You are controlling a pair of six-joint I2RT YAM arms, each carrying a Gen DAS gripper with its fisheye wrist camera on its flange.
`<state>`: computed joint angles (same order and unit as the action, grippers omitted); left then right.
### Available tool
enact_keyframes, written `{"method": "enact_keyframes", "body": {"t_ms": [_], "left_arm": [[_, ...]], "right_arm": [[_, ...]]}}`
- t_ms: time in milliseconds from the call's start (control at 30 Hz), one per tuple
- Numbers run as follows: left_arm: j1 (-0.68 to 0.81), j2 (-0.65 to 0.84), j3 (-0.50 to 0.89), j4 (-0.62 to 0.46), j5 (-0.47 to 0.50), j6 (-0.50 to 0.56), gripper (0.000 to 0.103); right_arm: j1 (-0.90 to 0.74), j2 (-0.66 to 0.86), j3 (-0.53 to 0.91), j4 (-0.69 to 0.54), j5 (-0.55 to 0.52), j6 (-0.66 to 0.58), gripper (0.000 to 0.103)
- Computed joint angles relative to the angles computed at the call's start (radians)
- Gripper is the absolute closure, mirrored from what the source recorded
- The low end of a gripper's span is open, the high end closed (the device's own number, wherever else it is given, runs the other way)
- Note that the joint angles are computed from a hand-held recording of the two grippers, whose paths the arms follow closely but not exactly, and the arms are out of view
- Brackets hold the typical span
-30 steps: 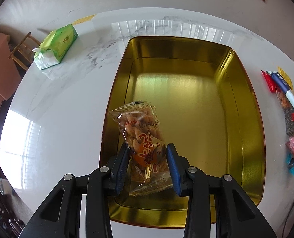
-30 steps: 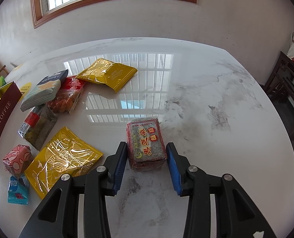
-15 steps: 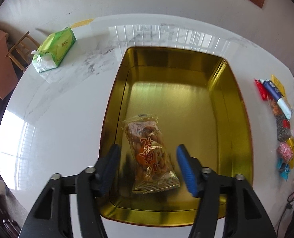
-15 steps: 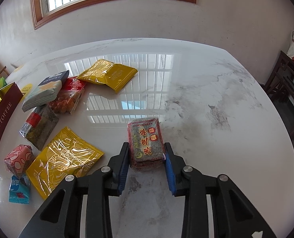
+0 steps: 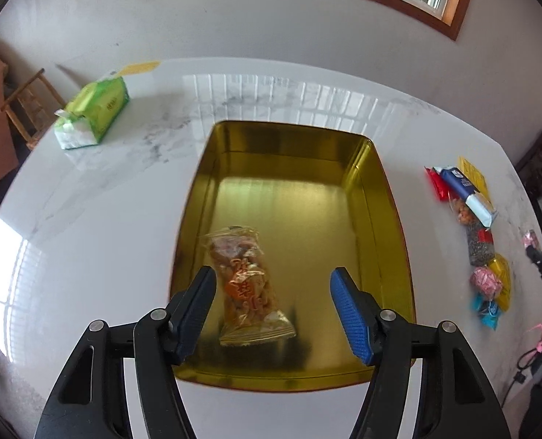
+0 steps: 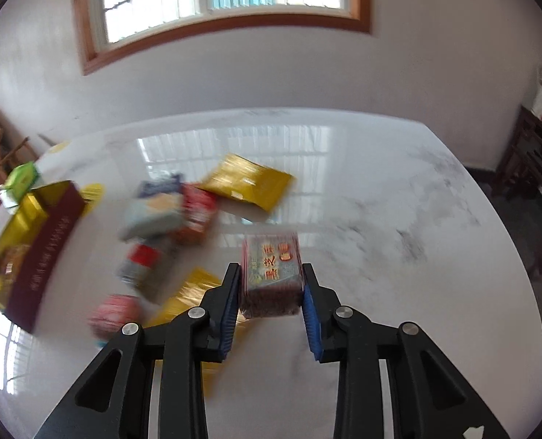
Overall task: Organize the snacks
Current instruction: 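Carry the brown box into the gold tin and open the right tool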
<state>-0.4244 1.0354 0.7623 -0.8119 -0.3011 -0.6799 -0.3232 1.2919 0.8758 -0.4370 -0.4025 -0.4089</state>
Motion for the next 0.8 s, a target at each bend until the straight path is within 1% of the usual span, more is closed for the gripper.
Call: {"method": "enact_keyframes", "body": {"t_ms": [133,200,267,367,467,567,667,700,800], "left_arm": [[-0.048,-0.047,0.006,-0.062,-0.056,-0.031,0.037],[-0.078,-0.068,0.011,-0.107,-0.097,-0.058,0.037],[-0.097,-0.092,0.01,-0.14,-0.119,-0.076,0.037],[-0.116,-0.138,0.002,-0.196,-0.133,-0.117,0.037],[-0.128,-0.178,-0.01,-0.242,-0.15,-0.156,0.037],[-0.143,-0.235,-0.018,-0.307,-0.185,-0.208,0.037],[-0.134,-0.291,-0.027,-0.361,-0.197,-0.233,0.037],[-0.124,-0.303,-0.03,-0.374,-0.196,-0.237,0.037],[-0.065,-0.359,-0.048,-0.401,-0.174,-0.23,0.037]], "right_arm": [[0.126,-0.1,-0.012,-0.062,0.015,0.03,0.074],[0.234,-0.141,-0.02,-0.088,0.038,0.063,0.074],[0.34,-0.173,-0.032,-0.103,0.066,0.096,0.074],[0.468,-0.179,-0.034,-0.119,0.073,0.149,0.074],[0.634,-0.187,-0.043,-0.102,0.129,0.208,0.074],[0.761,-0.157,-0.035,-0.076,0.181,0.252,0.074],[0.849,-0.139,-0.03,-0.061,0.223,0.28,0.074],[0.856,-0.141,-0.034,-0.062,0.219,0.281,0.074],[0.911,-0.108,-0.023,-0.045,0.236,0.297,0.074]]}}
